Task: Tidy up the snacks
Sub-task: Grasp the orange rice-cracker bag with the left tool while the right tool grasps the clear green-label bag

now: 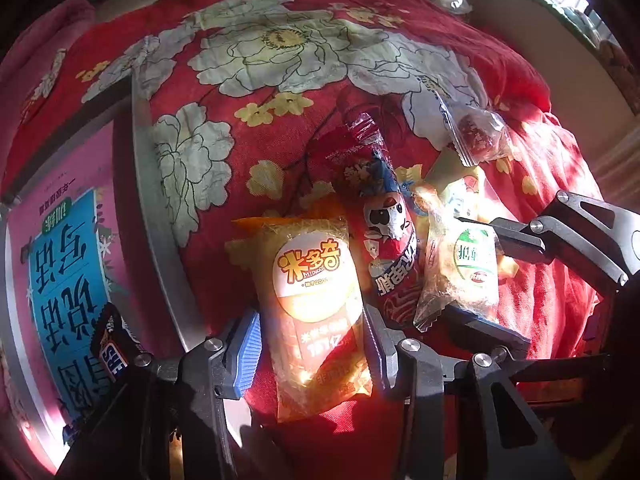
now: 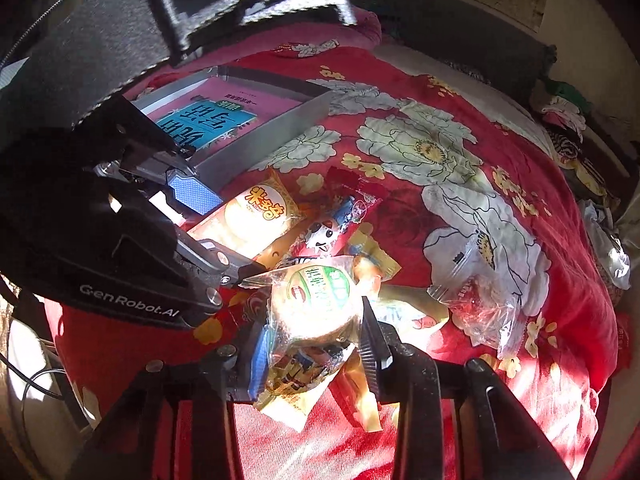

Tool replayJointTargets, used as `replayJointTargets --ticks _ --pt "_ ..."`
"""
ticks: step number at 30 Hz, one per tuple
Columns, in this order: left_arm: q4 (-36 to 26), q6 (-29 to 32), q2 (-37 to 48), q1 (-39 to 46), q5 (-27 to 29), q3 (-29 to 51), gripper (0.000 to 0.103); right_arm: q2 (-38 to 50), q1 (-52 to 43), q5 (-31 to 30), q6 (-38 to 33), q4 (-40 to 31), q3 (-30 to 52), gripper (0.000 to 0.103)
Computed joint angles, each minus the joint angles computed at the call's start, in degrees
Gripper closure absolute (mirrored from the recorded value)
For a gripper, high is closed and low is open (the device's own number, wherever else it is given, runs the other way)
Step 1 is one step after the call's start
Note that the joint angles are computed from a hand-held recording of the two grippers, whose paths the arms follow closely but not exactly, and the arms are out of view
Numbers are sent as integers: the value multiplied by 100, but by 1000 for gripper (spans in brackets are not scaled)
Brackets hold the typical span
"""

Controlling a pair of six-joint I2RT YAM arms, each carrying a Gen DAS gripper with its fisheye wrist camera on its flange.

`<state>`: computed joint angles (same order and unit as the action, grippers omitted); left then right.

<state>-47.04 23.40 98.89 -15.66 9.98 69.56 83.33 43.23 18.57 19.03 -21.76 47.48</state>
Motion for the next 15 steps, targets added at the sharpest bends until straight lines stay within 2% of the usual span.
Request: replayJointTargets --ticks 5,10,15 --pt "27 -126 -39 210 310 -31 62 -407 -221 -465 327 305 -334 65" --pt "-162 35 -227 563 675 -88 63 -775 -384 -804 550 568 -584 65" --pt "-303 107 -458 724 882 -146 63 -957 -448 -912 656 729 -727 65"
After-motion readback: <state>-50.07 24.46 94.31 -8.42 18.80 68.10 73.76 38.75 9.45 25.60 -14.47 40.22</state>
